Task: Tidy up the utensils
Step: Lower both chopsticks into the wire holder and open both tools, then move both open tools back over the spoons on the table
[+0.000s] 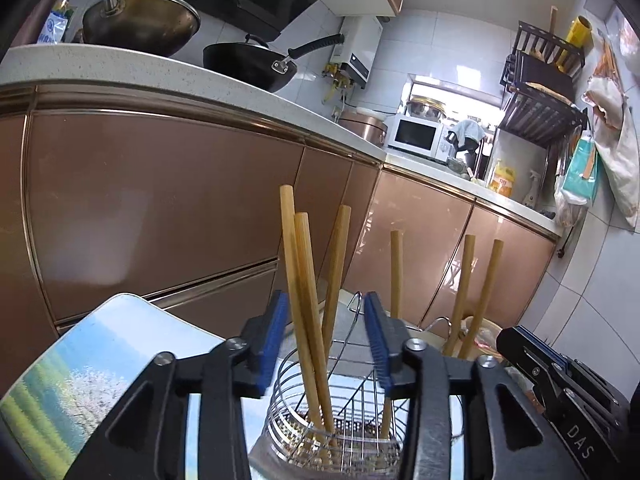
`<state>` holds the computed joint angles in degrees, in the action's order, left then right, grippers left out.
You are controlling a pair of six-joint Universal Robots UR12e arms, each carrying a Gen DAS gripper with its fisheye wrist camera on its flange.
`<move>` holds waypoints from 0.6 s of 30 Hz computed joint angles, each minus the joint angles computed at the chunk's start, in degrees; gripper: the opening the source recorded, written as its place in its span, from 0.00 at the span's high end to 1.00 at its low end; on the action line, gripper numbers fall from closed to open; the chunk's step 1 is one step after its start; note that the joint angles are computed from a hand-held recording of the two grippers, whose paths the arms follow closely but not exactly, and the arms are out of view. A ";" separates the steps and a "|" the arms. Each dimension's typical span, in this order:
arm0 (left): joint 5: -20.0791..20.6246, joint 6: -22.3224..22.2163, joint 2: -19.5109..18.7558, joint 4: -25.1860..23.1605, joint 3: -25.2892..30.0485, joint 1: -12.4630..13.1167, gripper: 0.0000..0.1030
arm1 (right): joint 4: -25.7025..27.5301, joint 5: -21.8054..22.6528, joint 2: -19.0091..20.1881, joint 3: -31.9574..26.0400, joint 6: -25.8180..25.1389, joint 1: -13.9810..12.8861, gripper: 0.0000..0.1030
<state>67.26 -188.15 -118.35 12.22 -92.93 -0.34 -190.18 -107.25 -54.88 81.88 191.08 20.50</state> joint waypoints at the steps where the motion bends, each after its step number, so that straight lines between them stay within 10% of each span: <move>1: -0.27 0.17 0.43 0.11 -0.41 0.21 0.59 | -0.08 -0.19 -0.38 0.42 0.28 0.10 0.92; 18: -7.05 15.16 15.88 -16.65 -11.01 9.31 0.49 | 11.59 -2.03 -12.32 10.76 6.29 4.91 0.84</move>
<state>60.22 -172.99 -102.47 -4.43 -103.95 8.98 -178.59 -109.27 -67.20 92.64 197.37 25.41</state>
